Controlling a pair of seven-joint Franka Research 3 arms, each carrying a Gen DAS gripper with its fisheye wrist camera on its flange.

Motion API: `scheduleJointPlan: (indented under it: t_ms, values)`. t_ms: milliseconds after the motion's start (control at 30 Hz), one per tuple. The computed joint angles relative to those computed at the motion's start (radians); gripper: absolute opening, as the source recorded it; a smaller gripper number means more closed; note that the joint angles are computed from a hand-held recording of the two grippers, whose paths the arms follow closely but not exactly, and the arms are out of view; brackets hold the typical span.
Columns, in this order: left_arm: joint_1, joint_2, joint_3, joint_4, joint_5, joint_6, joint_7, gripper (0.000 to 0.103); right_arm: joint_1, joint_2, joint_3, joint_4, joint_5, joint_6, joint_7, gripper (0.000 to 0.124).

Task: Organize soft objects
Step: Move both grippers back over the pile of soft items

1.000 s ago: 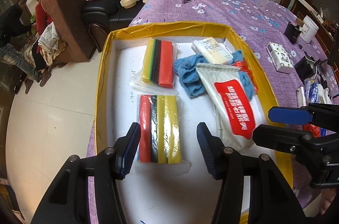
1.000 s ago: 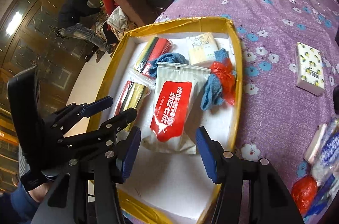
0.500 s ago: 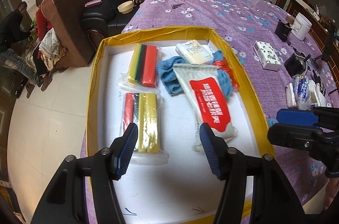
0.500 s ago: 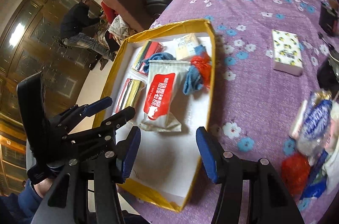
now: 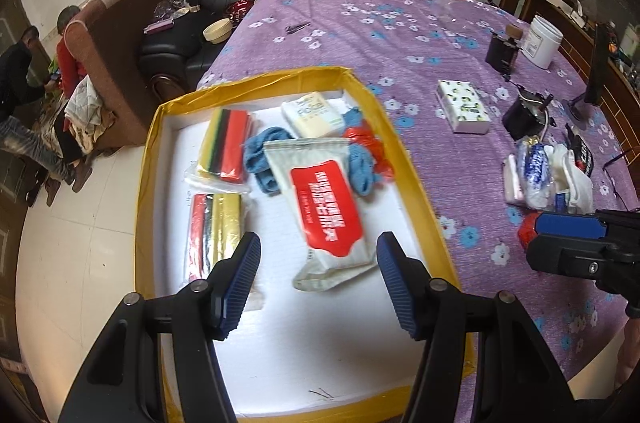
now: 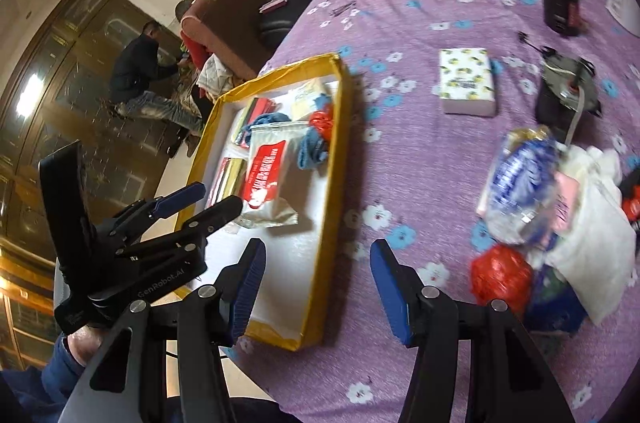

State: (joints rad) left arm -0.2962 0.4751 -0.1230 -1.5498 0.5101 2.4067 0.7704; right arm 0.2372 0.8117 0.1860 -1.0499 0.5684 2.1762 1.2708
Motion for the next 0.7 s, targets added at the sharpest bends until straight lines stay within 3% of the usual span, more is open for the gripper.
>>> scheduleJointPlan:
  t_ms: [700]
  values:
    - [-0.065,0.083,-0.020,0.136,-0.013,-0.034,0.047,0.060,-0.100,-0.199,-0.029,-0.333,0.120,0.139,-0.038,0.059]
